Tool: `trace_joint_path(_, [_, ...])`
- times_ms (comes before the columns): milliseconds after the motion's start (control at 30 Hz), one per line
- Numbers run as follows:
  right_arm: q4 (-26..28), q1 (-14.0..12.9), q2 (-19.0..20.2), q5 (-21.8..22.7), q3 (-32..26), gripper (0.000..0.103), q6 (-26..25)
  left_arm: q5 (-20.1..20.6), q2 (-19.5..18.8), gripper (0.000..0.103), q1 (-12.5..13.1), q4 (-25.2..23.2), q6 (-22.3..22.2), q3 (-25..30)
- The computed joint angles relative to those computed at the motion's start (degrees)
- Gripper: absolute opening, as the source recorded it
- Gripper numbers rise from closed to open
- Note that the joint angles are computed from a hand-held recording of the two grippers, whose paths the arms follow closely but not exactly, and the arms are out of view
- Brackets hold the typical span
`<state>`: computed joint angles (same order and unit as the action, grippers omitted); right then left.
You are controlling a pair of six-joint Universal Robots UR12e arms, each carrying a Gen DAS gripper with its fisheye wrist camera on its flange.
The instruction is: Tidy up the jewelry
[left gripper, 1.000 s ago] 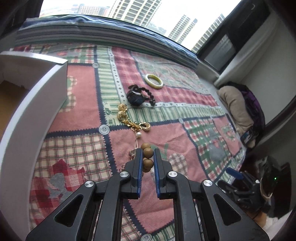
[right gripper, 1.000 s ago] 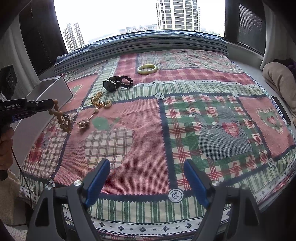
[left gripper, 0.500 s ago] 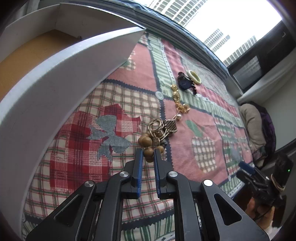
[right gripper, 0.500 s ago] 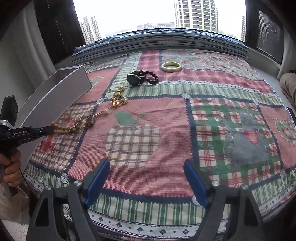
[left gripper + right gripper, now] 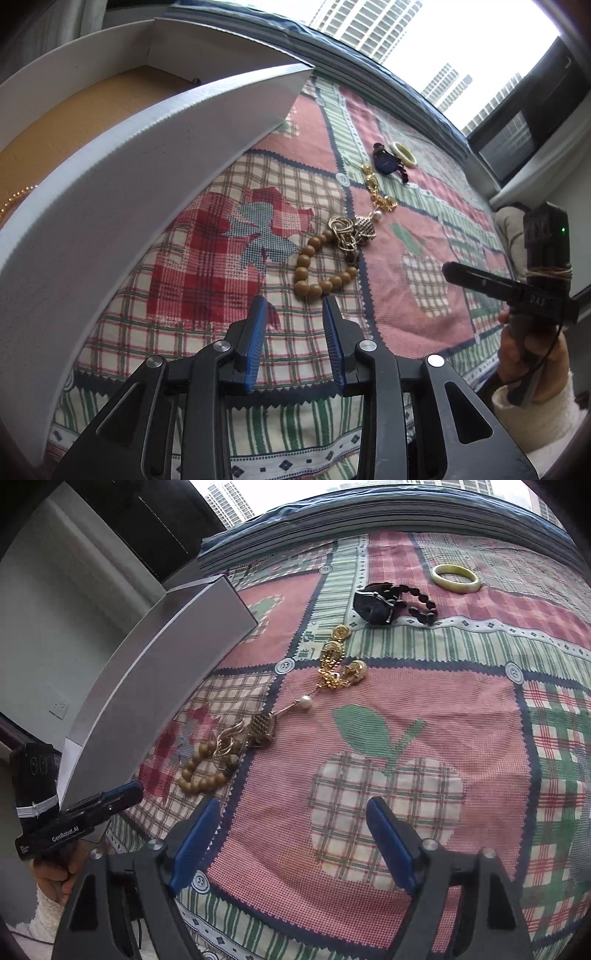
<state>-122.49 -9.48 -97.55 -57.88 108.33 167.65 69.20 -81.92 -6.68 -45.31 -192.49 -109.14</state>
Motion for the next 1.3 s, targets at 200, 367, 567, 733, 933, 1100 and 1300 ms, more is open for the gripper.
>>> trace_joint_path(200, [-3.2, 6.5, 1.7, 1.4, -1.5, 0.069, -10.9, -0.8, 0.8, 0.034, 0.4, 0.7, -1.2, -1.1])
trace_joint_path(367, [-8.4, 11.0, 5.8, -6.6, -3.2, 0.043, -12.0, -1.5, 1.8, 0.034, 1.3, 1.6, -2.0, -2.1])
trace_joint_path(567, [-11.4, 11.7, 7.3, -11.4, -4.0, 0.003, -10.3, -1.9, 2.6, 0.034, 2.3, 2.2, -3.1, -3.1])
trace_joint_path(733, [-10.0, 7.5, 5.9, -2.4, -5.1, 0.003, -3.8, -2.4, 2.8, 0.034, 2.7, 2.6, -3.3, -3.5])
trace_joint_path(933, [-4.9, 3.8, 5.4, 6.9, -7.7, 0.003, -0.9, -2.5, 3.2, 0.034, 2.5, 2.8, -2.9, -3.5])
trace_joint_path(1100, [-1.4, 0.9, 4.5, 17.2, -7.7, 0.003, 0.9, -2.1, 3.2, 0.034, 2.2, 2.7, -2.8, -3.4])
trace_joint_path(1300, [-3.0, 2.2, 5.0, 5.4, -7.3, 0.003, 1.9, -0.9, 3.1, 0.034, 1.4, 2.5, -2.1, -3.1])
